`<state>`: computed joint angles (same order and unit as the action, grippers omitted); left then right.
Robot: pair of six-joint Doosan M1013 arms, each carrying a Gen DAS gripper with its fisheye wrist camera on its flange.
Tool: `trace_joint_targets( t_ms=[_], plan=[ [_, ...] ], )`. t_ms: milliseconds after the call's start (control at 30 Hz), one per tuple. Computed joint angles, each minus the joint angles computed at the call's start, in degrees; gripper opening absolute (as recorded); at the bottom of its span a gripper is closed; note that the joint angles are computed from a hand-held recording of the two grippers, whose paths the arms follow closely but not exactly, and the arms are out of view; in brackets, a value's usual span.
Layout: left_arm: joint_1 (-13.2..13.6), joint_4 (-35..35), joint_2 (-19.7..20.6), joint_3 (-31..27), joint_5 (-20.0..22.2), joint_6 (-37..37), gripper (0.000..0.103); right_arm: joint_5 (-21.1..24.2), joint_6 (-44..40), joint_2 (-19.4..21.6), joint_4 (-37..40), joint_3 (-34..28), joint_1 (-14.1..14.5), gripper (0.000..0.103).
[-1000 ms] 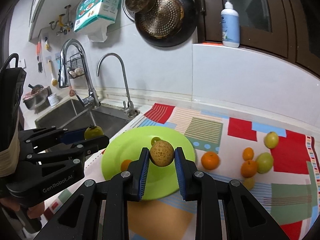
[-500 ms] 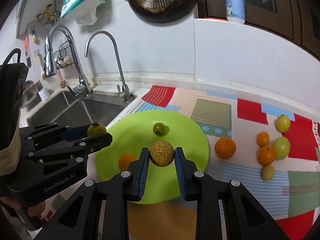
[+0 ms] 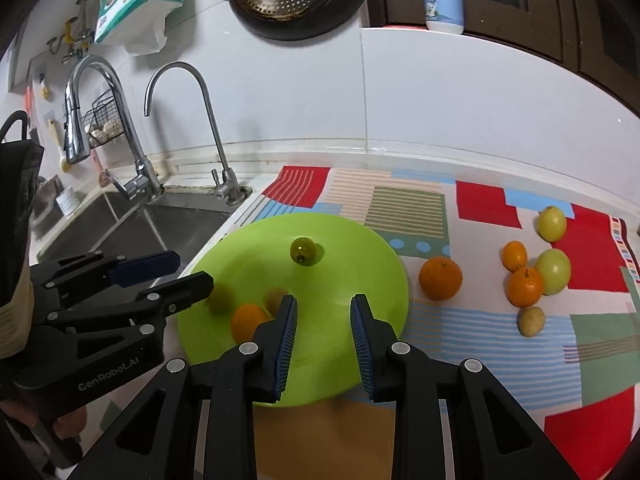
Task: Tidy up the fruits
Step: 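Withdraw both tools from the plate toward the remaining fruits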
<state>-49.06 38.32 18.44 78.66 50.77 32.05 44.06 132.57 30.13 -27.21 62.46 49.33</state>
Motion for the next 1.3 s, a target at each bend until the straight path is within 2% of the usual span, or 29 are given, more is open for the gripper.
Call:
trace_joint_targets(
  t_ms=[67, 167, 333, 433, 633, 1033, 1300],
  plan=[
    [-0.43, 1.49, -0.29, 0.26, -0.04, -0.61, 0.045, 0.07, 1.29, -0.47, -0.91, 0.64, 0.2, 0.029],
    [-1.08, 3.45, -0.68, 0.51, -0.18, -1.96, 0.05, 0.43, 3.76, -1.21, -3.0, 1.63, 0.56, 0.036],
    [-2.18, 5.86, -0.82, 0.15, 0.04, -2.99, 0.058, 0.81, 7.19, -2.66, -6.36, 3.49, 0.99, 0.036],
    [-2.71, 7.0, -0.59, -0.49, 0.51, -3.72, 0.064, 0.73, 10.37, -3.63, -8.95, 4.74, 1.05, 0.047],
    [-4.43, 10.6, 0.58, -2.36, 2.94, -7.84, 0.074, -0.31, 13.05, -5.69, -12.33, 7.43, 0.57, 0.051],
    [-7.93, 15.66, 4.57, -8.35, 8.58, -13.88, 0.087, -3.81, 9.7, -10.38, -12.67, 12.93, -2.09, 0.059],
    [-8.63, 16.78, 7.26, -12.02, 9.46, -13.11, 0.088, -5.09, 10.55, -12.48, -14.32, 15.69, -3.63, 0.061]
  ],
)
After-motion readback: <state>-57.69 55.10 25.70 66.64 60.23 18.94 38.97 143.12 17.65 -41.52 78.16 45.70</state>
